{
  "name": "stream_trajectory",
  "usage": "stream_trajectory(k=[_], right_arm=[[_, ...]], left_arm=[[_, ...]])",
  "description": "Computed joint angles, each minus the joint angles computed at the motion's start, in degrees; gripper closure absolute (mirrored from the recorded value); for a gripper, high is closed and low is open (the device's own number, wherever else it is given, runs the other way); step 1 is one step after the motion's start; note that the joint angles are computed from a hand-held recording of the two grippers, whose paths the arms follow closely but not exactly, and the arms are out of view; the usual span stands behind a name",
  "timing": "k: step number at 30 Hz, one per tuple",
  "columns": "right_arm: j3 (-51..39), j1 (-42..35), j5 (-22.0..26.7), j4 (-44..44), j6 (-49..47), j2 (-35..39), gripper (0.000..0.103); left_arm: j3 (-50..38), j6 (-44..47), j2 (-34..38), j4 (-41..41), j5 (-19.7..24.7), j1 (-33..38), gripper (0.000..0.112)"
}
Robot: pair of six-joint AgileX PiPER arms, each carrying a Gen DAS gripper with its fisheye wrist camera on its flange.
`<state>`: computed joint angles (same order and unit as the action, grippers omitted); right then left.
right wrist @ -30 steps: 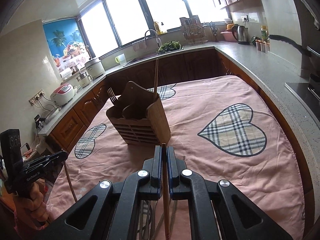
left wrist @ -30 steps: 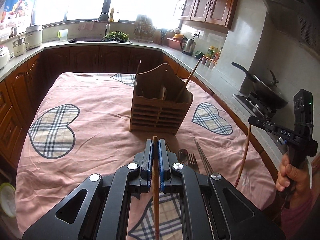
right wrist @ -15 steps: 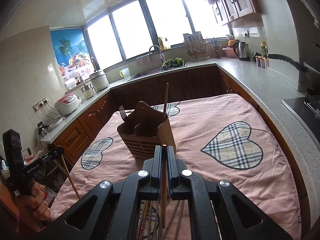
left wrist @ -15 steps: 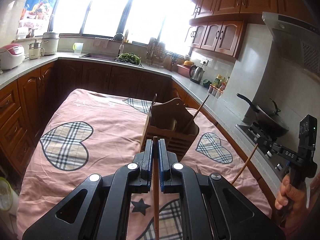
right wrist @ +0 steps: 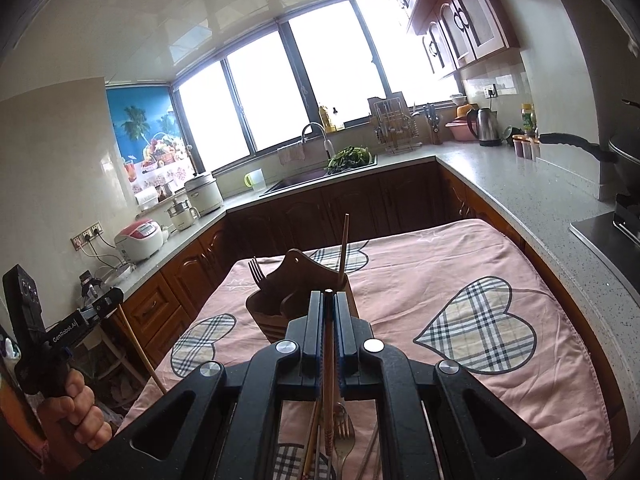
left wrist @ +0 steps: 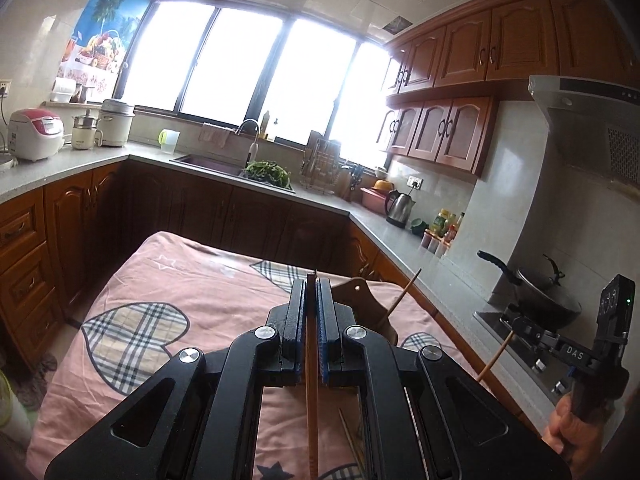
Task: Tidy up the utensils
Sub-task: 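Lift both chopsticks and carry them above the wooden utensil holder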
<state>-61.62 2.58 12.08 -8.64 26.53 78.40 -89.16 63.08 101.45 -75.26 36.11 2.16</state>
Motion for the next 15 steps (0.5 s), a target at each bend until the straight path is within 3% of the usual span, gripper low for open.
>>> stream_trajectory(k=[9,15], right_arm=[[-4.9,0.7,-2.7,-11.7,10.7,3.3,0.098],[-9.5,0.8,-3.9,-21.0,19.5,6.4,0.098]], left_arm=[[-8.4,2.3,3.9,-3.2,-4.1,-3.1,0.108],[-17.7,-4.1,9.2,0.9,-6.0,-5.1,0.108]])
